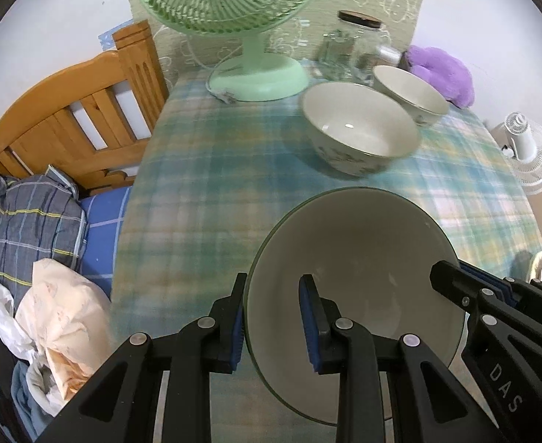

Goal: Organize plates and bowls
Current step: 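Lift and carry the grey bowl with both grippers toward the plate stack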

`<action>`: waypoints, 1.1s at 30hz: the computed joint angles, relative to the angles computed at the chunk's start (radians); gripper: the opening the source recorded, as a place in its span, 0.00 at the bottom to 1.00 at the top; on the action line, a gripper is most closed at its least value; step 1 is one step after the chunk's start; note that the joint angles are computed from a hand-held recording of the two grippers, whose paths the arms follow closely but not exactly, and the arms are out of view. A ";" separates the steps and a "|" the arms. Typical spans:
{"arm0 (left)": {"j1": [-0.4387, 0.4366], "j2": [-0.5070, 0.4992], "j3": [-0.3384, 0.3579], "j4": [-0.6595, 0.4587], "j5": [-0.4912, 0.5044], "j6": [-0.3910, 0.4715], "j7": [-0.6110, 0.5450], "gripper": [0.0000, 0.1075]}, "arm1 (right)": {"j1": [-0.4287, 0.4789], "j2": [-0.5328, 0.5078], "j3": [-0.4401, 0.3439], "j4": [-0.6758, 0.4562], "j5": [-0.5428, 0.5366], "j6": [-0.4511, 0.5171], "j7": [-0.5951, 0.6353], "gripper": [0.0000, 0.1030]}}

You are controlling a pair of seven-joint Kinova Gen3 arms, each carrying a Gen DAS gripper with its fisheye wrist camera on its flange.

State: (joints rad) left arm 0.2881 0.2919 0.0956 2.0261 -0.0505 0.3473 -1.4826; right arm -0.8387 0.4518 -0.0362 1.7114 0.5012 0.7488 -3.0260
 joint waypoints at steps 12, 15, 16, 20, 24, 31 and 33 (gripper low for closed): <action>0.187 -0.043 -0.009 0.037 -0.094 0.025 0.218 0.24 | 0.000 -0.159 -0.050 0.225 0.048 0.003 -0.136 0.11; 0.227 -0.047 -0.009 0.042 -0.125 0.033 0.279 0.24 | 0.014 -0.190 -0.076 0.269 0.054 0.003 -0.163 0.11; 0.243 -0.046 -0.010 0.044 -0.137 0.037 0.305 0.24 | 0.021 -0.200 -0.084 0.286 0.054 -0.002 -0.168 0.11; 0.287 -0.040 -0.005 0.046 -0.175 0.052 0.380 0.24 | 0.042 -0.233 -0.113 0.343 0.052 -0.017 -0.181 0.11; 0.327 -0.031 -0.002 0.045 -0.214 0.069 0.449 0.24 | 0.062 -0.257 -0.136 0.391 0.045 -0.034 -0.179 0.11; 0.385 -0.022 -0.007 0.041 -0.272 0.095 0.570 0.24 | 0.099 -0.283 -0.151 0.454 0.024 -0.092 -0.148 0.11; 0.397 -0.019 -0.007 0.035 -0.293 0.107 0.600 0.24 | 0.109 -0.289 -0.152 0.464 0.018 -0.107 -0.135 0.11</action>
